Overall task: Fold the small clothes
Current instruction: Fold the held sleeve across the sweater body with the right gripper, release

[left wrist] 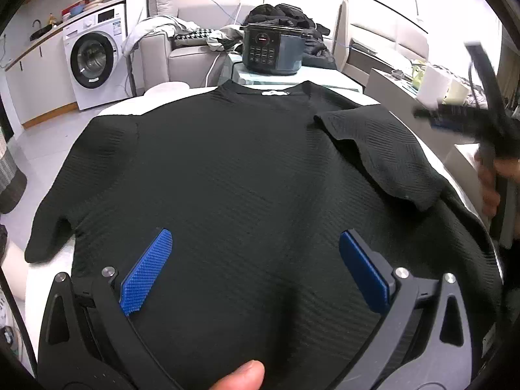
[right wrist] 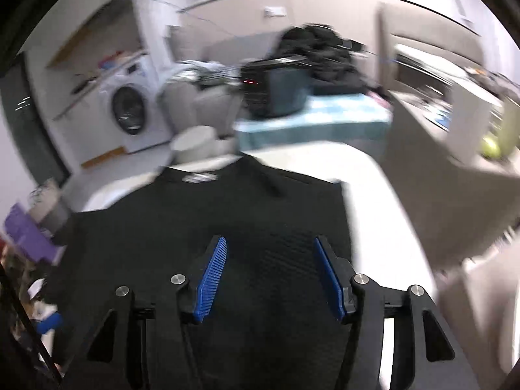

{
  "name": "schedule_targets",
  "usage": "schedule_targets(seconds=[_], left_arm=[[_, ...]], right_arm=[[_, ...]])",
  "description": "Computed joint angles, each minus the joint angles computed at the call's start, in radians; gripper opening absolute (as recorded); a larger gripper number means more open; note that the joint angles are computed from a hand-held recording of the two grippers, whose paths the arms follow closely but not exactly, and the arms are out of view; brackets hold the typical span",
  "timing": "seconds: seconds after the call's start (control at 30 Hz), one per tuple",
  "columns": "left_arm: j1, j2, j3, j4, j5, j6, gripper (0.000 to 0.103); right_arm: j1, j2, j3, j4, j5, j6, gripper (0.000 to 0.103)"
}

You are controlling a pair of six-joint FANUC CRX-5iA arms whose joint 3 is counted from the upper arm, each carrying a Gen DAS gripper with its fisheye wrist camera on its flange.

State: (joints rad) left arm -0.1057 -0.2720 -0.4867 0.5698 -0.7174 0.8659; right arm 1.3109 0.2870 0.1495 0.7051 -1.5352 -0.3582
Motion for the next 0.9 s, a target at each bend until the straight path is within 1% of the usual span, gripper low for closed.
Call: schedule_targets(seconds=[0.03,0.1,0.17,0.2,0.23,0.27,0.3,0.33,0.37,0.4,0.47,0.53,0.57,0.63,0.7,0.73,0.77,0.83,0.9], left_arm=[[-0.001,0.000,0.000,0.002,0.000,-0.001,0.102],[-0.002,0.004,0.003,0.002,-0.008,0.001,0.102],[0.001,0.009,0.008,-0.001,-0.022,0.010,0.102],[0.005,0.010,0.009,0.001,-0.027,0.012,0.102],[0.009,0.011,0.011,0.002,-0.032,0.018,0.102],[0.012,0.014,0.015,-0.003,-0.036,0.028,0.102],[0.018,0.016,0.017,-0.004,-0.042,0.035,0.102],[0.026,0.015,0.019,-0.003,-0.047,0.043,0.102],[0.031,0.017,0.021,-0.005,-0.048,0.051,0.102],[0.040,0.016,0.021,-0.004,-0.050,0.055,0.102],[0.056,0.015,0.021,-0.005,-0.048,0.056,0.102],[0.072,0.015,0.029,-0.031,-0.043,0.080,0.102],[0.084,0.017,0.034,-0.036,-0.047,0.088,0.102],[0.111,0.018,0.037,-0.029,-0.059,0.086,0.102],[0.138,0.015,0.039,-0.032,-0.057,0.086,0.102],[0.156,0.013,0.041,-0.036,-0.060,0.089,0.102],[0.176,0.010,0.038,-0.031,-0.064,0.085,0.102],[0.223,0.007,0.037,-0.022,-0.078,0.094,0.102],[0.278,0.005,0.045,-0.048,-0.088,0.150,0.102]], right_arm=[[0.028,-0.030,-0.041,-0.027,-0.021,-0.057,0.057],[0.037,-0.090,-0.108,-0.097,-0.013,-0.124,0.057],[0.034,-0.138,-0.188,-0.138,0.059,-0.169,0.057],[0.031,-0.152,-0.211,-0.155,0.087,-0.180,0.052],[0.039,-0.149,-0.224,-0.126,0.084,-0.183,0.051],[0.036,-0.142,-0.222,-0.109,0.104,-0.166,0.042],[0.031,-0.159,-0.240,-0.105,0.160,-0.150,0.030],[0.021,-0.154,-0.234,-0.109,0.181,-0.123,0.026],[0.020,-0.130,-0.202,-0.118,0.151,-0.075,0.023],[0.023,-0.111,-0.178,-0.120,0.120,-0.028,0.011],[0.034,-0.087,-0.148,-0.121,0.064,-0.009,0.009],[0.044,-0.080,-0.136,-0.139,-0.014,-0.067,0.009],[0.047,-0.083,-0.140,-0.147,-0.032,-0.091,0.010],[0.065,-0.104,-0.152,-0.142,-0.029,-0.149,0.010],[0.091,-0.091,-0.127,-0.111,-0.050,-0.138,0.017],[0.109,-0.081,-0.114,-0.086,-0.055,-0.131,0.017],[0.124,-0.078,-0.112,-0.059,-0.039,-0.122,0.017],[0.146,-0.081,-0.122,-0.024,0.033,-0.091,0.017],[0.162,-0.086,-0.138,-0.004,0.125,-0.090,0.017]])
